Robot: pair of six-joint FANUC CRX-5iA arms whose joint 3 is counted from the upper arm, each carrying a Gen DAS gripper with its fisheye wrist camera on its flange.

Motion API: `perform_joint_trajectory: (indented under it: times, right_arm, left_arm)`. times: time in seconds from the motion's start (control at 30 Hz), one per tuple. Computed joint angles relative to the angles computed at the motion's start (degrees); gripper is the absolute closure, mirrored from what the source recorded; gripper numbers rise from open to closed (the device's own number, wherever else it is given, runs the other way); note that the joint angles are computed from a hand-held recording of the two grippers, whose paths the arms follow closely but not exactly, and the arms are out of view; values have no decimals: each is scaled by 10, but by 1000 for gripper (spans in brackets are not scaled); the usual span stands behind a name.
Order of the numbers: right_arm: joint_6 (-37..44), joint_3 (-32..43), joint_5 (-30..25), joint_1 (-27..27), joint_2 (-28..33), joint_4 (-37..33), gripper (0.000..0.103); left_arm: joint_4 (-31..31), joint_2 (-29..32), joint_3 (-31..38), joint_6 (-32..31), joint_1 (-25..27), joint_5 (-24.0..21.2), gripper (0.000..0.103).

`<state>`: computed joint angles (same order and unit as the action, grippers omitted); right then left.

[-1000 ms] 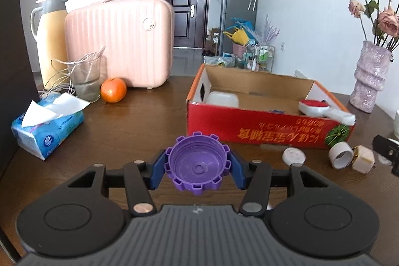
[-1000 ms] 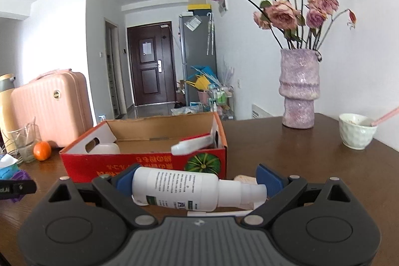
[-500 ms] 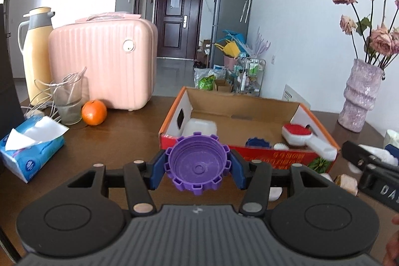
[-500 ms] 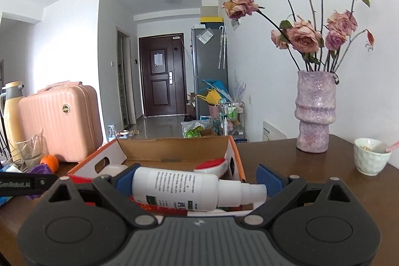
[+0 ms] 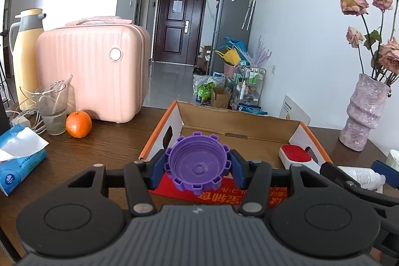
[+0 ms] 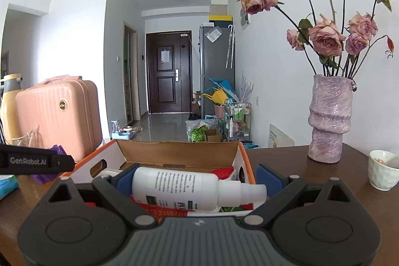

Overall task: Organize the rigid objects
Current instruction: 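Carry the purple cap and white spray bottle over the red box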

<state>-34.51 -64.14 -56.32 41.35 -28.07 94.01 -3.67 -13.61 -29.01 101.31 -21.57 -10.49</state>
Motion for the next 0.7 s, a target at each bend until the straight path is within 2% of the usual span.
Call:
perform_joint_trajectory:
  times: [0.2, 0.7]
  right_arm:
    - [-4, 13, 46, -56, 18, 33, 6]
    - [-12, 49, 134, -158, 60, 99, 6]
  left_arm:
    - [-26, 28, 29, 31, -2, -4, 49]
    - [-122, 94, 111, 131, -21, -28, 49]
